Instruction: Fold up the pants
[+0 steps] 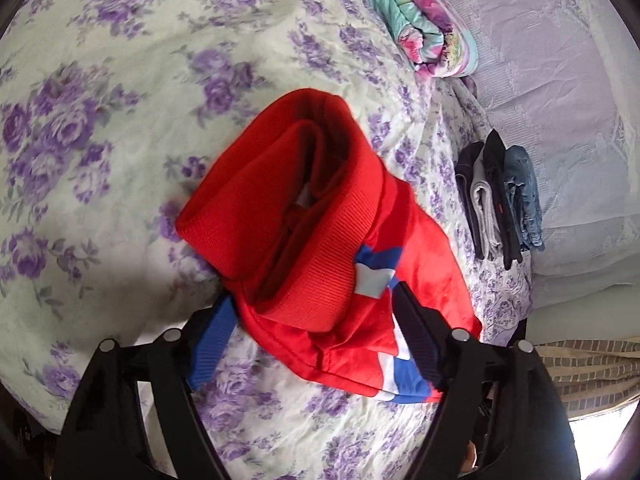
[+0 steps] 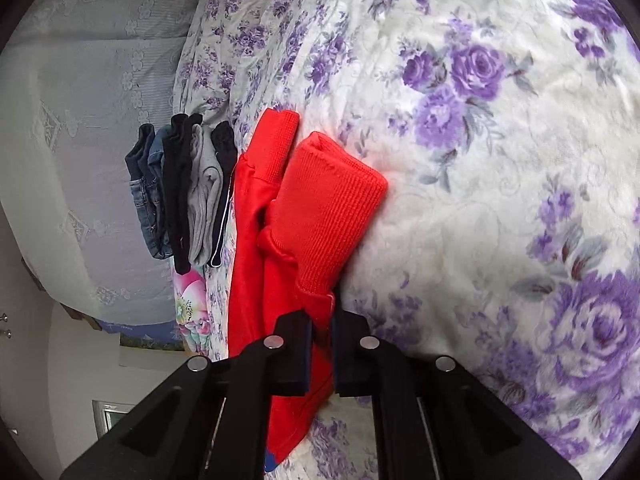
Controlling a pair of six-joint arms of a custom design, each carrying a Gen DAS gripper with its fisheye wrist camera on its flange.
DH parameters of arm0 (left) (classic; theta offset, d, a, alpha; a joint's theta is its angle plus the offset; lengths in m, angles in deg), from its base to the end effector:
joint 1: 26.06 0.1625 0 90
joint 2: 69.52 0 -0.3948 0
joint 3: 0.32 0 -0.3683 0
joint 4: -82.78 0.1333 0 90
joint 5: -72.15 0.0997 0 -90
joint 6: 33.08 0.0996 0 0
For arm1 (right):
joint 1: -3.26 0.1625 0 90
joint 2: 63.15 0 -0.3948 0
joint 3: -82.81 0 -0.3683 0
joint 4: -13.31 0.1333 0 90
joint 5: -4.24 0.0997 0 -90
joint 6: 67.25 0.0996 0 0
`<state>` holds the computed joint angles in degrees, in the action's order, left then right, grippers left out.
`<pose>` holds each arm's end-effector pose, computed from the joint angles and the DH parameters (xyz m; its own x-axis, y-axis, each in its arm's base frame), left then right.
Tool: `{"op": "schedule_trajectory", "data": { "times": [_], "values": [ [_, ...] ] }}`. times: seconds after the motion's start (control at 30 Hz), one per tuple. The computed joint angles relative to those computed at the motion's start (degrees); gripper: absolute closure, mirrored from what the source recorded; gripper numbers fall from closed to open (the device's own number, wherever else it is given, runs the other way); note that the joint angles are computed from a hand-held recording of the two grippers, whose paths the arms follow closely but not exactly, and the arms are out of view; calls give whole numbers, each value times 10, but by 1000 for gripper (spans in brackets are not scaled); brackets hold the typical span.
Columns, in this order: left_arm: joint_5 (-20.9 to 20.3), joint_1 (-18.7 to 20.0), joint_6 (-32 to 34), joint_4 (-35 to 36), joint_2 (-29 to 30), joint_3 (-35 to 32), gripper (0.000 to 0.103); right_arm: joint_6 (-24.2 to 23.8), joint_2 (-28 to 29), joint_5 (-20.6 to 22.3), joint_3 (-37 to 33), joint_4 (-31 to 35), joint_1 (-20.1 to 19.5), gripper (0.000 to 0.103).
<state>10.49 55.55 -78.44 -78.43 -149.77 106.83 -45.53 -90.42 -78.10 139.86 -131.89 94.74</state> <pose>0.1016 -0.5486 0.3919 -0.7201 -0.6440 0.2584 -0.5806 0.3554 -0.7325 0.1673 -0.7989 0.1141 -0.9277 0.2572 -0.2707 0.3444 0.8694 -0.3542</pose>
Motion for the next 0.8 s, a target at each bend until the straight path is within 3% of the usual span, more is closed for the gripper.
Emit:
{"op": "schedule_trajectory", "data": {
  "times": [0.1,0.23,0.37,0.5,0.67,0.8],
  "values": [
    [-5,4,34,-8,0,-8,33,-4,-9,8,14,-7,2,96],
    [-58,32,2,-86,0,20,37,3,-20,18,37,-18,0,96],
    [-37,32,9,-65,3,20,49,7,-23,18,45,-15,-2,96],
    [-44,35,-2,-69,1,15,72,-15,-28,5,51,-24,2,97],
    [-71,39,-12,-71,-14,9,79,-34,-63,16,84,-46,10,98],
    [-72,32,-8,-22,-38,-5,82,-39,-120,21,154,-56,13,98]
  ]
}}
